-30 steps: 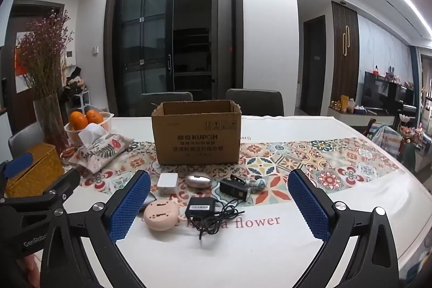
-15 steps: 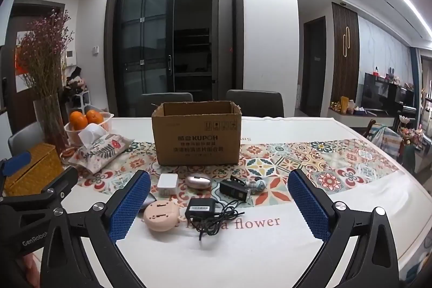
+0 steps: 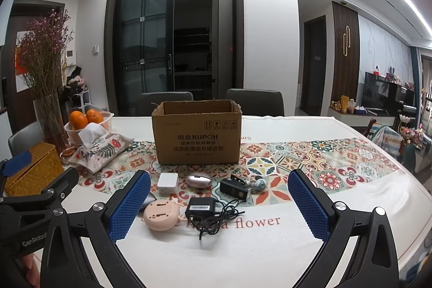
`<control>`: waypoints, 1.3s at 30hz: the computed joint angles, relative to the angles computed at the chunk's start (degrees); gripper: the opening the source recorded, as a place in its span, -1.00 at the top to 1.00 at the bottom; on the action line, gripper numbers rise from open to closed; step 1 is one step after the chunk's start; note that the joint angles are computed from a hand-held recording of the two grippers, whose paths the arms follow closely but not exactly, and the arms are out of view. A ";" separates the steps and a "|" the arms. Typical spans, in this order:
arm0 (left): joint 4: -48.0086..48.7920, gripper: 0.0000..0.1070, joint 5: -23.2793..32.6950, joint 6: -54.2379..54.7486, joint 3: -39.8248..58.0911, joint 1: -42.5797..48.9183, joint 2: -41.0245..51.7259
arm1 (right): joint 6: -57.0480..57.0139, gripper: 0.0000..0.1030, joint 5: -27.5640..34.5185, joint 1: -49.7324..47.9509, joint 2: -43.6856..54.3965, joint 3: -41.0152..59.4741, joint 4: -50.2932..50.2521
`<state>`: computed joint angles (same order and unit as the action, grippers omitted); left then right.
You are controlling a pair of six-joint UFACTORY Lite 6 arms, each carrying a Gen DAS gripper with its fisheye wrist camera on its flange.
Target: Organize rigid objects
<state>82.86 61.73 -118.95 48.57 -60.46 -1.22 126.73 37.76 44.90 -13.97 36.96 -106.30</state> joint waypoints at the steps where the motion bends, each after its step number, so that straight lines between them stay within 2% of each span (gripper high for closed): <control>1: 0.03 -0.93 -0.11 -0.07 -0.06 -0.01 -0.07 | 0.30 -0.99 -0.02 -0.03 -0.08 -0.15 -0.24; 39: 0.21 -0.93 -1.79 -0.15 -0.33 0.50 0.01 | 1.43 -0.99 -0.09 0.18 0.65 -0.27 -0.91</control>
<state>83.07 59.94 -119.10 48.24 -59.96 -1.21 128.16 37.66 45.08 -13.32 36.68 -107.21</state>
